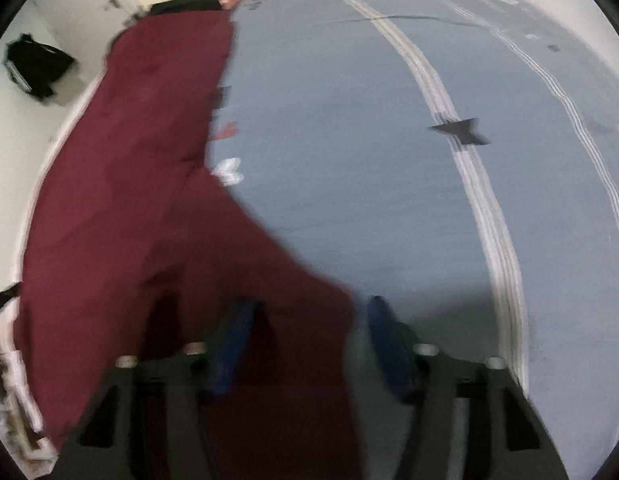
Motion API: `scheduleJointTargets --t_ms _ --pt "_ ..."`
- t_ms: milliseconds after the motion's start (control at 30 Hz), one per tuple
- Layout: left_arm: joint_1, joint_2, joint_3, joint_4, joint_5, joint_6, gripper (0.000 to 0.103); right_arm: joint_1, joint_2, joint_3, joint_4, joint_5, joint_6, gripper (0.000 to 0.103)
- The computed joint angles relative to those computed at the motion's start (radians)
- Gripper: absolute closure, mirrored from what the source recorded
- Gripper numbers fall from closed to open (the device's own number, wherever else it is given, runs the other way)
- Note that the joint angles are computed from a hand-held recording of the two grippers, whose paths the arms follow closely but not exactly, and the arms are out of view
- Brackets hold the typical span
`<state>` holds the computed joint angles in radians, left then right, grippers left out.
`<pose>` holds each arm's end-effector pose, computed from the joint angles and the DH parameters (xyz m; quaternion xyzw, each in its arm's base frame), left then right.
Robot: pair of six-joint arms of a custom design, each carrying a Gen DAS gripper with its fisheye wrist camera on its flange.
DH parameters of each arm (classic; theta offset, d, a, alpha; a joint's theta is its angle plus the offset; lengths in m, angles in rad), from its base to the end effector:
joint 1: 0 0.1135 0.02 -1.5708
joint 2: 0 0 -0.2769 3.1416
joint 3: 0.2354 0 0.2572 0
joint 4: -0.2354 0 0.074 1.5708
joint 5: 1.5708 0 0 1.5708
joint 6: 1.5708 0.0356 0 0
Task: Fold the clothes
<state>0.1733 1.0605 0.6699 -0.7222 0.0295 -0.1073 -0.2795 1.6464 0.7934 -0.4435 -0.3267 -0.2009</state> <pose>0.1847 0.0313 0.2171 -0.1329 0.9647 -0.0069 0.2273 0.2721 -0.0662 0.1370 0.0162 0.9775 0.1244 0.1694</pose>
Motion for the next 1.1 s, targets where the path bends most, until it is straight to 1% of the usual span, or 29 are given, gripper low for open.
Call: scheduleJointTargets --t_ms 33,67,100,167,233,300,367,400,467,533,567,600,667,733,767,833,933,1000,1100 --pt "0.004 -0.001 -0.009 0.007 -0.002 -0.002 0.083 0.021 -0.01 -0.004 -0.007 0.002 -0.001 0.076" --pt "0.009 -0.002 -0.018 0.014 -0.005 -0.004 0.083 0.046 -0.028 -0.008 -0.011 0.013 0.012 0.087" --pt "0.046 -0.007 -0.022 0.007 0.003 0.018 0.083 0.073 -0.051 -0.011 -0.014 0.028 0.033 0.093" --pt "0.111 -0.003 -0.025 0.006 0.017 0.063 0.083 0.129 -0.093 -0.014 -0.024 0.062 0.074 0.095" --pt "0.198 0.021 -0.017 0.019 0.044 0.128 0.083 0.246 -0.221 -0.016 -0.044 0.1 0.122 0.095" --pt "0.286 0.018 -0.013 0.007 0.067 0.204 0.083 0.441 -0.318 0.014 -0.082 0.167 0.197 0.095" --pt "0.36 0.022 -0.004 -0.011 0.092 0.265 0.083 0.68 -0.328 0.076 -0.099 0.23 0.334 0.095" --pt "0.396 0.026 0.001 -0.019 0.104 0.296 0.083 0.759 -0.291 0.106 -0.087 0.239 0.39 0.094" --pt "0.467 0.027 0.011 -0.036 0.128 0.348 0.083 0.863 -0.197 0.174 -0.06 0.228 0.458 0.088" --pt "0.515 0.041 0.026 -0.047 0.144 0.382 0.083 0.938 -0.105 0.247 -0.046 0.215 0.509 0.075" --pt "0.534 0.04 0.029 -0.053 0.154 0.398 0.083 0.97 -0.077 0.273 -0.049 0.223 0.547 0.062" --pt "0.552 0.04 0.033 -0.058 0.164 0.414 0.083 0.959 -0.076 0.267 -0.036 0.215 0.56 0.056" --pt "0.574 0.038 0.034 -0.066 0.178 0.439 0.083 0.906 -0.109 0.22 0.002 0.196 0.571 0.054" --pt "0.587 0.032 0.03 -0.075 0.19 0.455 0.083 0.878 -0.173 0.155 0.013 0.215 0.576 0.052" --pt "0.589 0.026 0.026 -0.081 0.194 0.459 0.083 0.857 -0.201 0.127 0.003 0.232 0.561 0.049" --pt "0.594 0.015 0.014 -0.086 0.2 0.469 0.083 0.815 -0.253 0.063 -0.028 0.273 0.539 0.048" --pt "0.603 -0.003 -0.001 -0.101 0.208 0.478 0.083 0.742 -0.318 0.002 -0.067 0.305 0.521 0.048" --pt "0.611 -0.009 -0.005 -0.109 0.209 0.487 0.083 0.652 -0.363 -0.036 -0.092 0.297 0.495 0.048" --pt "0.623 -0.009 -0.005 -0.117 0.207 0.499 0.083 0.526 -0.402 -0.061 -0.111 0.254 0.489 0.048"
